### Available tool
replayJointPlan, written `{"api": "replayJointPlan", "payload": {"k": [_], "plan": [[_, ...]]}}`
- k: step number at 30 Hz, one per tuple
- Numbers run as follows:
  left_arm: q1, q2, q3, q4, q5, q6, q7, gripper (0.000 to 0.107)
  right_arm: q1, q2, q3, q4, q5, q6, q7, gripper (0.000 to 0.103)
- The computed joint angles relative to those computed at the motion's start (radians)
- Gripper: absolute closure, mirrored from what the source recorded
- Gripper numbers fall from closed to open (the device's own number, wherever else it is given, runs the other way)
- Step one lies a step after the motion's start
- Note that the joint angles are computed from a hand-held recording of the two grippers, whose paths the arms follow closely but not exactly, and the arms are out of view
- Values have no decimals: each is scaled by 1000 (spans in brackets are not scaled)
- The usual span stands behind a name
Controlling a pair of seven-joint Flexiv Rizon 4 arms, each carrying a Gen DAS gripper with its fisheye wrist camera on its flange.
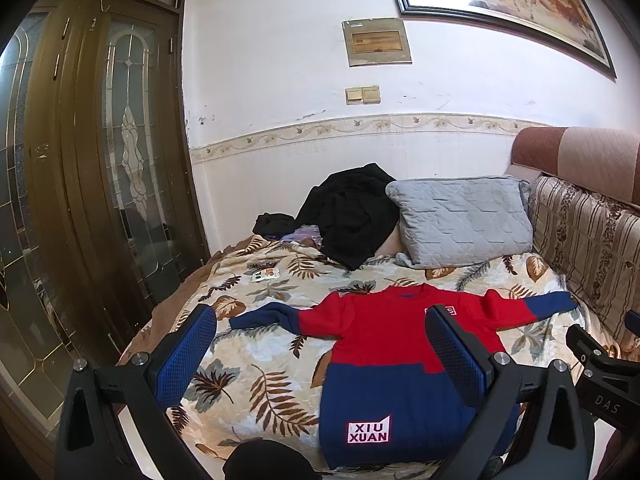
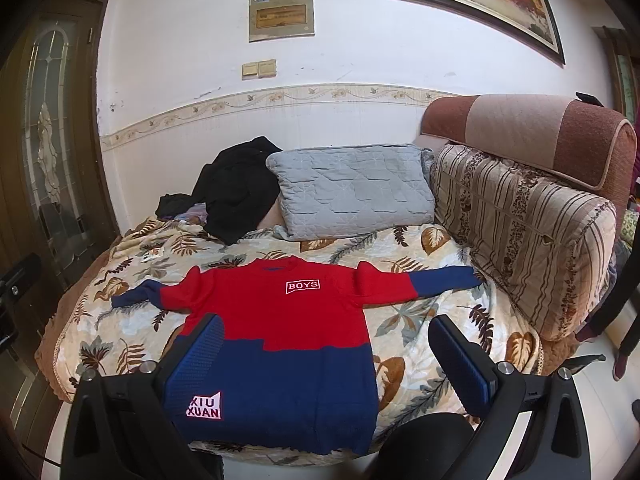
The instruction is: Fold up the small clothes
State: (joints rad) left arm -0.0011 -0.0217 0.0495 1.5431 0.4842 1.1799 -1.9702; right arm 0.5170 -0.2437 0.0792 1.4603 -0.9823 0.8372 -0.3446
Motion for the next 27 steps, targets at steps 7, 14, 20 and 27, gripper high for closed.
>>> {"api": "replayJointPlan", "payload": {"k": [7,14,20,27], "plan": [[2,-2,1,-2,-8,0,7,4,-1,-1,4,-1,12,0,-7,0],[2,-11,3,-9,-17,-5,13,4,4,-7,0,-7,18,-2,-12,0],[0,-15,7,-9,-13,-2,9,4,-2,-6,-1,-1,23,7,-15,0],[-1,-19,10,-11,-4,-2,3,4,-1,-8,-2,-1,26,8,-14,0]]}}
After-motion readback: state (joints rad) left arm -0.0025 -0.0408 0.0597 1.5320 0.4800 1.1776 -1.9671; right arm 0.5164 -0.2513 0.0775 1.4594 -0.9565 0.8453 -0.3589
